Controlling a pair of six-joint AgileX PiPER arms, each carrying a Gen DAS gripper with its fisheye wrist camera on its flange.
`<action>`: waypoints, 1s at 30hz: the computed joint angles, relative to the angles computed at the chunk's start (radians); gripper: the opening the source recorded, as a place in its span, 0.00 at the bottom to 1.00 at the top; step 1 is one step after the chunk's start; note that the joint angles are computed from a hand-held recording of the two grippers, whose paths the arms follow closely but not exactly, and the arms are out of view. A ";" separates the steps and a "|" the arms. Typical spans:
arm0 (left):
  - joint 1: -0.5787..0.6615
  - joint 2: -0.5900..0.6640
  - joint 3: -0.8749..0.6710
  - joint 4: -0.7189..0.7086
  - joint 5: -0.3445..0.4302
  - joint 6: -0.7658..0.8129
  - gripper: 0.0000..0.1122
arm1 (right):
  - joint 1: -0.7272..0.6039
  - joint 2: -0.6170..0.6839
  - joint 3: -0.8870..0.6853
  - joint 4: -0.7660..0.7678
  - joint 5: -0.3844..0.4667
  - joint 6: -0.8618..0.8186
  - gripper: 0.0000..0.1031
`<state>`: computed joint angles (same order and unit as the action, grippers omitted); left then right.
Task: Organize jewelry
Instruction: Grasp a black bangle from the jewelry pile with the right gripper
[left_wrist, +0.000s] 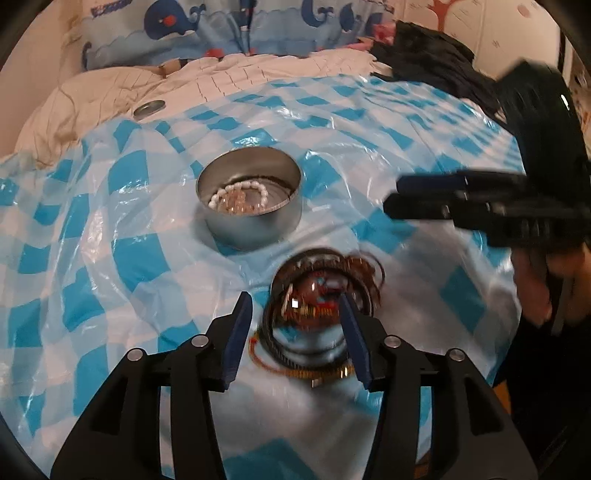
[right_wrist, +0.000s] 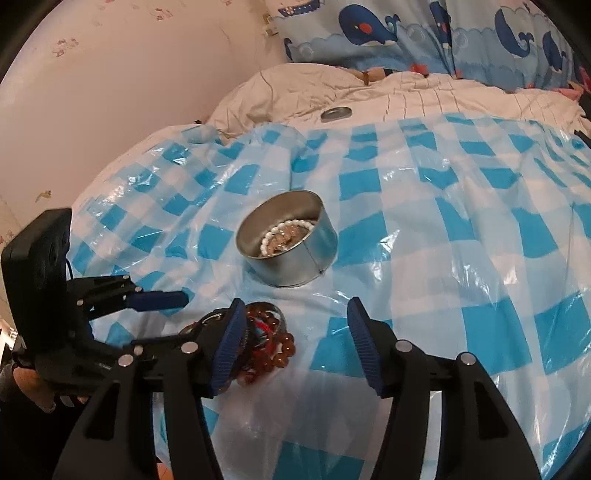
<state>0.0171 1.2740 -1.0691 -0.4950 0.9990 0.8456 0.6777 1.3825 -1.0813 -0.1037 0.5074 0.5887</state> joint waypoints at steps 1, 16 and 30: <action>0.018 -0.015 0.010 -0.017 0.015 0.032 0.42 | 0.004 0.004 -0.004 -0.001 0.005 0.000 0.54; 0.007 -0.172 0.143 0.005 0.012 0.185 0.43 | 0.052 0.029 -0.032 0.009 0.004 0.004 0.55; 0.297 -0.043 0.000 -0.186 0.163 0.096 0.55 | 0.128 0.221 -0.157 -0.057 0.060 -0.019 0.18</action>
